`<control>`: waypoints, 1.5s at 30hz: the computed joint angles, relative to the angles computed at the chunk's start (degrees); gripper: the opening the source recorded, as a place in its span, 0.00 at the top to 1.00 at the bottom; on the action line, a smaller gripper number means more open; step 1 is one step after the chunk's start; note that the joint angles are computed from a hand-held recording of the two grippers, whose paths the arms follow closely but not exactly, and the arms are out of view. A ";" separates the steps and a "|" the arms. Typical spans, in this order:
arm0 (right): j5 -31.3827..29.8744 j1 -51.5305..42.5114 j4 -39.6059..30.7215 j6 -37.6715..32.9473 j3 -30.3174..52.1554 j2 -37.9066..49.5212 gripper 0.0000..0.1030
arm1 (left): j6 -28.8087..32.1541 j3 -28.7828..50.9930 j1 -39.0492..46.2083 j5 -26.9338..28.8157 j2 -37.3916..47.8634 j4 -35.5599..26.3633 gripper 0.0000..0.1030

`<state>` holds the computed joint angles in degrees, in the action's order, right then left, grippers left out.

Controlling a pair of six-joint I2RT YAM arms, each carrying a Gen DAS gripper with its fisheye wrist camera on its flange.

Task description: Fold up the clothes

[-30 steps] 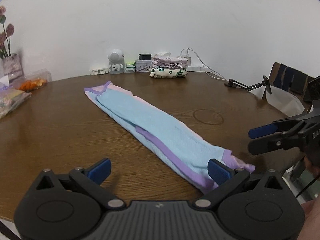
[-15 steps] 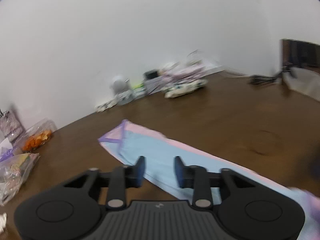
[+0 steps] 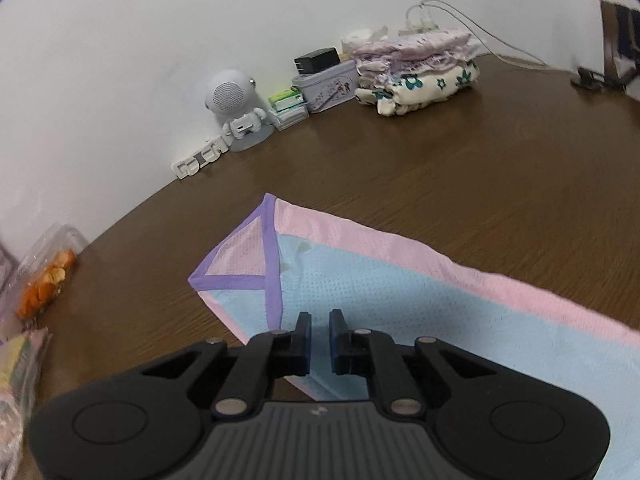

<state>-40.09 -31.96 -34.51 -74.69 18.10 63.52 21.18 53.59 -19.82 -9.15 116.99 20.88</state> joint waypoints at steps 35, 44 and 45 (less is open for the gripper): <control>7.13 -22.22 -12.36 -30.25 48.86 45.70 0.13 | -30.64 -37.05 -31.81 -24.94 -28.55 7.03 0.19; -7.50 -35.50 -29.96 -28.60 54.06 50.81 0.01 | -43.03 -43.27 -41.39 -34.54 -44.61 2.95 0.00; -8.36 -36.72 -30.67 -27.87 54.13 51.10 0.00 | -45.31 -43.39 -42.10 -34.65 -45.66 1.19 0.00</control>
<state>-48.45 -68.68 -65.17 -102.56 72.23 114.62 -24.14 10.20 -61.92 -43.80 71.34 22.07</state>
